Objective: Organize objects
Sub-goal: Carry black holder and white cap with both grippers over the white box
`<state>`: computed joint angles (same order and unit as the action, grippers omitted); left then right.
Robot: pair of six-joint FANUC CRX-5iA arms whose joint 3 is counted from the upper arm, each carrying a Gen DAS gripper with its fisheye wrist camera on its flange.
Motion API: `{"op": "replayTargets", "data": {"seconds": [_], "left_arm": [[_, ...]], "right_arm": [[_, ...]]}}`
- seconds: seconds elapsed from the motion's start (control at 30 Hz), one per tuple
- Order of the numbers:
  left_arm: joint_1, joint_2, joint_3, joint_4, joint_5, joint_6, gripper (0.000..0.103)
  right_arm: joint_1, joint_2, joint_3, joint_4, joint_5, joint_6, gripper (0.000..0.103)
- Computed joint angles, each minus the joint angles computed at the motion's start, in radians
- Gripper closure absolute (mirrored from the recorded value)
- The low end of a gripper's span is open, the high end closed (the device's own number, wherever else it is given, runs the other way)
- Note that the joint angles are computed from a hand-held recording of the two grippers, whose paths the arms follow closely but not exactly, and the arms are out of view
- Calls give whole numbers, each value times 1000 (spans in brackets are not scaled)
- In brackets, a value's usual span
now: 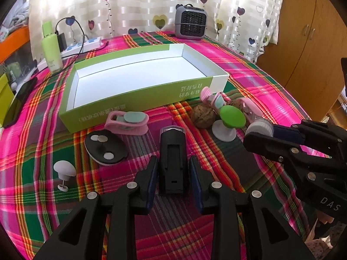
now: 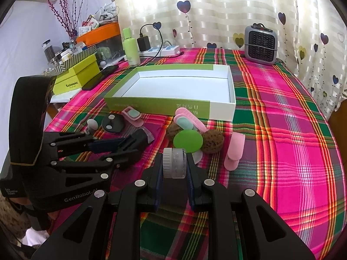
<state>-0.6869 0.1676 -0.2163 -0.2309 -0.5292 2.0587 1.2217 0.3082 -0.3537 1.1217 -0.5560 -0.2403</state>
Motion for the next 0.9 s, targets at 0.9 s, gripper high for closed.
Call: {"op": "replayTargets", "data": {"seconds": [0.9], "left_arm": [[6,-20,7,-24,-31,30,78]], "right_arm": [[-25,7,29,48,17,6,83]]}}
